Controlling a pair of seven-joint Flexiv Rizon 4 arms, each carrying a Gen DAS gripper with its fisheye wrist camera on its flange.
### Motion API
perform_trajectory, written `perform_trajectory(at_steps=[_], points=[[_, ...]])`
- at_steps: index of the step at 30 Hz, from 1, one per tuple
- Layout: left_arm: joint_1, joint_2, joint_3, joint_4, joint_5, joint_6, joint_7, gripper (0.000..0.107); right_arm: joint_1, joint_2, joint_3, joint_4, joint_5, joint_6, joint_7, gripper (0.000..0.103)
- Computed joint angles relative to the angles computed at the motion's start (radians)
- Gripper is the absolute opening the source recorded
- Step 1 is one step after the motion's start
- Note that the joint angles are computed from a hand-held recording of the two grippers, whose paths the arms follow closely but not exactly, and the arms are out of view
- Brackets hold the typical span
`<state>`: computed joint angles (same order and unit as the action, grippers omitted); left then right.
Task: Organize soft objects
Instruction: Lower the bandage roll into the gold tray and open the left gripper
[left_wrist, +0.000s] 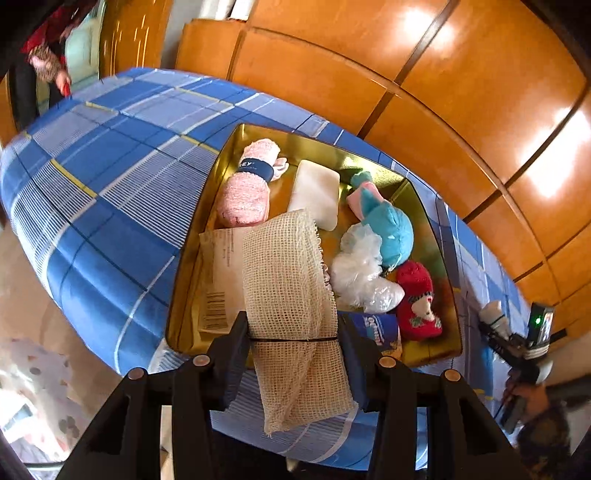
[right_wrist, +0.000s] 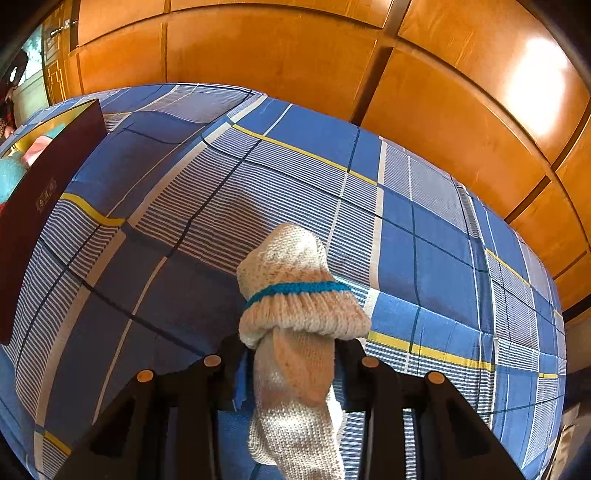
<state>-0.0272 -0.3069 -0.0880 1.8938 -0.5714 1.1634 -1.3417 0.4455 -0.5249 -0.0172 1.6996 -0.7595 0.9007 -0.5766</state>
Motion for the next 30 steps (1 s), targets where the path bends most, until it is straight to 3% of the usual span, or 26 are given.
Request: perform_trajectory(at_steps=[6,12,16,21,25,30], points=[[-0.021,-0.098,0.011,-0.131,0.097,-0.022,-0.031,0.047,0.002,0.0,0.0,-0.001,-0.002,-0.004,0.002,0.034],[-0.074,-0.211,0.09,-0.311,0.314,-0.156,-0.131,0.051,-0.001,0.001,0.001,0.002,0.002,0.001,0.002,0.034],[-0.069,-0.212,0.09,-0.31,0.365,-0.129,-0.147,0.057,-0.003,0.001,0.001,0.001,0.006,0.004,0.0,0.034],[-0.065,-0.189,0.087,-0.256,0.388,-0.068,-0.15,0.058,-0.002,0.001,0.0,0.001,0.006,0.004,0.0,0.034],[-0.076,-0.164,0.097,-0.214,0.402,-0.03,-0.186,0.069,-0.002,0.001,-0.002,0.003,0.002,0.004,0.001,0.034],[-0.099,-0.143,0.123,-0.196,0.455,0.007,-0.235,0.072,0.005,0.002,-0.005,0.005,-0.012,-0.002,0.007,0.034]])
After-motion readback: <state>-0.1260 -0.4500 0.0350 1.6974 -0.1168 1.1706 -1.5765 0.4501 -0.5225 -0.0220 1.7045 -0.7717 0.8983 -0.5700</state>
